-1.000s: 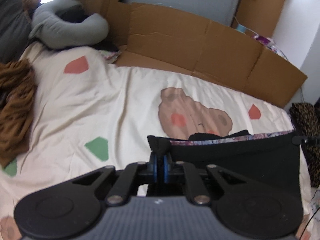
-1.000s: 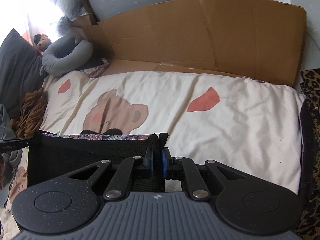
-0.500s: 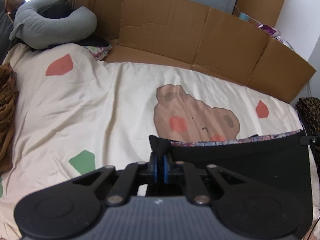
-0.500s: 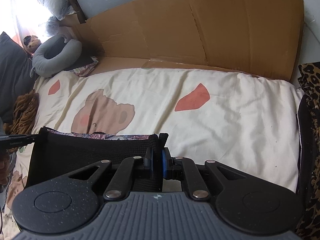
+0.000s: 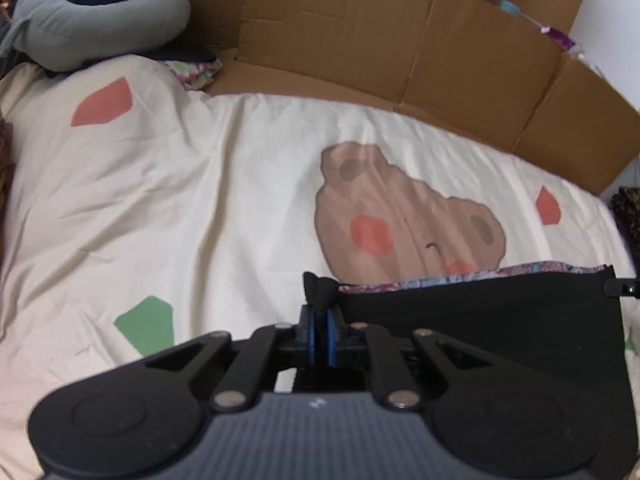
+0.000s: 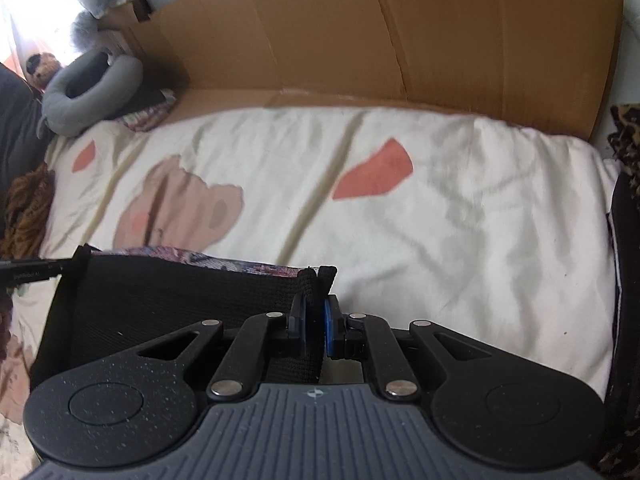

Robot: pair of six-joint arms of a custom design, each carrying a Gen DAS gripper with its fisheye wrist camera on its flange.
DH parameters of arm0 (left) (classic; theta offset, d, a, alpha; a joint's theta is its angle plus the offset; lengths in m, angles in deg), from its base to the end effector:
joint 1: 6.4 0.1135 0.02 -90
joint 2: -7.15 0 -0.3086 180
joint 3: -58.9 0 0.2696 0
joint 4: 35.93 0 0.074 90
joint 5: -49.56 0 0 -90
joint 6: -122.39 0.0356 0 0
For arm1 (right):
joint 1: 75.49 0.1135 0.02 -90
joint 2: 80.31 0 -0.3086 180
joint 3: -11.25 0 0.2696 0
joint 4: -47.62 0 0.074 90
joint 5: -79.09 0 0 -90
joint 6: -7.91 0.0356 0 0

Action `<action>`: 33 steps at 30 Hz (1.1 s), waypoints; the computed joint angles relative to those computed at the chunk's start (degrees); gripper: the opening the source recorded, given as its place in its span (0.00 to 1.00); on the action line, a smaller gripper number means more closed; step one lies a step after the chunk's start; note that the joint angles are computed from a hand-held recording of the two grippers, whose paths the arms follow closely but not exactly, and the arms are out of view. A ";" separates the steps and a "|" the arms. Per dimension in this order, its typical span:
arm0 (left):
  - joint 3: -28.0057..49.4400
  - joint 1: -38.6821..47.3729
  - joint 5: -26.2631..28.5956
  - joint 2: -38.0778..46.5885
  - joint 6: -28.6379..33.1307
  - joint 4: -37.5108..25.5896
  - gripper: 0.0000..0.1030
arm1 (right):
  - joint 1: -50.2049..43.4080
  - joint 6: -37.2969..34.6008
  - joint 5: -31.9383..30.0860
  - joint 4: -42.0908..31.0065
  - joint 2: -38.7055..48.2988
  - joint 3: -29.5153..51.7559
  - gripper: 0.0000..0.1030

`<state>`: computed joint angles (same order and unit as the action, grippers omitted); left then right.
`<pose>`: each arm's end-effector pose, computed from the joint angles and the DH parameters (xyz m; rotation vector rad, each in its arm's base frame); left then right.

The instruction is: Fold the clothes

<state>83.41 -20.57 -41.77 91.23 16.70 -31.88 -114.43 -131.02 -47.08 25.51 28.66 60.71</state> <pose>0.1813 -0.0449 0.0977 -0.0430 2.5484 -0.1752 0.2248 -0.1547 0.0714 -0.2841 2.5466 0.4722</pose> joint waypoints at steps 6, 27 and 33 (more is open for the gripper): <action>-0.80 0.10 0.42 7.89 -3.40 7.94 0.15 | 2.33 8.31 3.39 5.87 5.60 -0.04 0.20; 3.04 2.29 -5.38 -36.18 -8.95 -42.41 0.29 | 1.45 14.32 8.51 0.23 -14.22 -5.53 0.34; 8.57 -6.72 -9.74 -39.53 -16.27 -51.82 0.34 | -4.27 14.16 3.35 -8.76 -19.78 -2.68 0.34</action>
<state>91.98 -27.29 -51.51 51.70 0.43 -83.70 -118.70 -116.87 -43.73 16.75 8.88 58.03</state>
